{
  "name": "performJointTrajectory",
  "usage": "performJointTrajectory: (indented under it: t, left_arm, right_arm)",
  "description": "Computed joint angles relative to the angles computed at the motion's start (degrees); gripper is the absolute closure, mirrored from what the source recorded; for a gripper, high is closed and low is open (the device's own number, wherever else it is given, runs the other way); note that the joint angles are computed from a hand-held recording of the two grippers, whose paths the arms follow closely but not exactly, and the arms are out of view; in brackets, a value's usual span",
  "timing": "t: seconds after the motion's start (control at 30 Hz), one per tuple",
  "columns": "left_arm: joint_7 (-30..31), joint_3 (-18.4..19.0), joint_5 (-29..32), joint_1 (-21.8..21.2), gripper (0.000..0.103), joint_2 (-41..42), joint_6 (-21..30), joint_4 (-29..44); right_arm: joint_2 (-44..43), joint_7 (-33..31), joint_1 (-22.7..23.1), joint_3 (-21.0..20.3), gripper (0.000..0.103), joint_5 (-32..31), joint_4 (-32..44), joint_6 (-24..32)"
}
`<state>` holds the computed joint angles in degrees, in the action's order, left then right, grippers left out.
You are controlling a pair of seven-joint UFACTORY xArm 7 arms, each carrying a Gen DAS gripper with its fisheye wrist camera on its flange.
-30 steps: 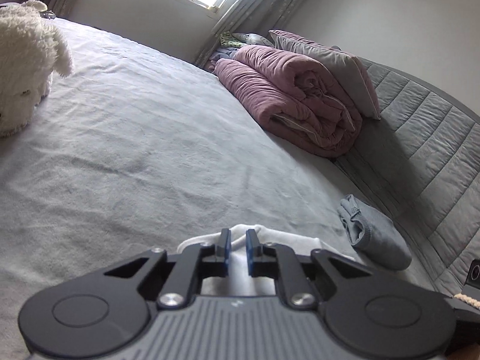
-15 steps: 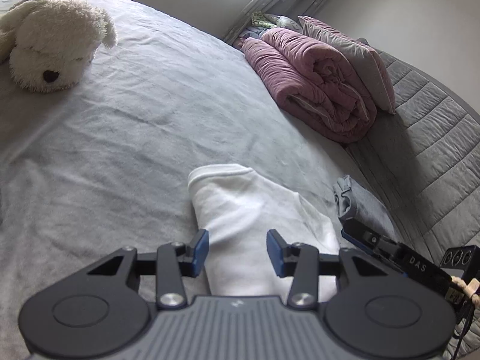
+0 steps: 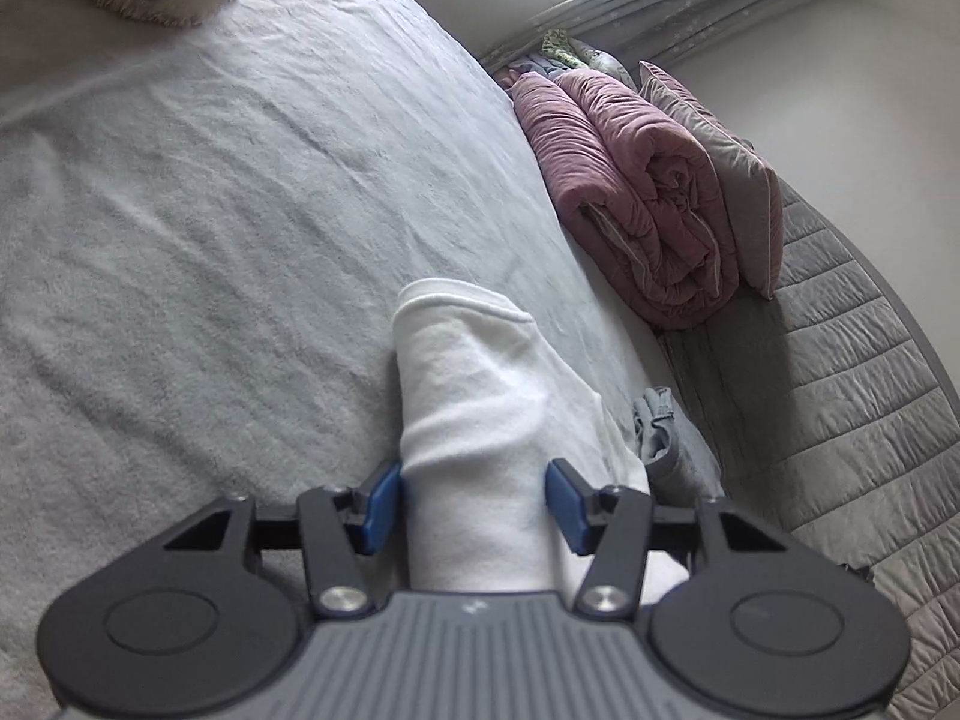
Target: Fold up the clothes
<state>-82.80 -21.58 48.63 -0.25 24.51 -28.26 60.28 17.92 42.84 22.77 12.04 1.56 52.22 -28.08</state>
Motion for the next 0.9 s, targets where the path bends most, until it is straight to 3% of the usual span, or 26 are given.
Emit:
performJointTrajectory:
  t: [0.2,0.27,0.4,0.57,0.77,0.9]
  left_arm:
    - [8.0,3.3,-10.0,-5.7,0.051,-1.1,-0.1,-1.5]
    - [10.7,4.0,-13.3,-7.1,0.053,-1.4,0.2,-2.0]
    - [15.2,4.4,-18.6,-8.9,0.063,-2.3,1.1,-2.5]
    - [18.7,3.7,-22.3,-9.6,0.068,-3.8,2.6,-1.5]
    - [20.9,-1.1,-20.1,-7.5,0.069,-3.7,7.9,5.5]
    - [24.0,-6.6,-19.3,-6.1,0.069,0.6,10.5,13.5]
  right_arm:
    - [1.3,0.9,0.0,0.2,0.045,-0.4,0.7,-1.3]
    - [1.8,0.2,0.7,-0.2,0.048,0.3,1.1,-1.9]
    - [3.1,2.4,-0.7,0.8,0.063,-0.9,1.5,-4.5]
    - [2.8,4.3,-0.7,0.6,0.068,-0.6,0.4,-9.9]
    - [-2.1,0.4,2.5,-1.4,0.069,7.3,-2.7,-12.6]
    - [-7.9,-2.9,2.6,-2.4,0.069,12.1,-6.2,-12.6]
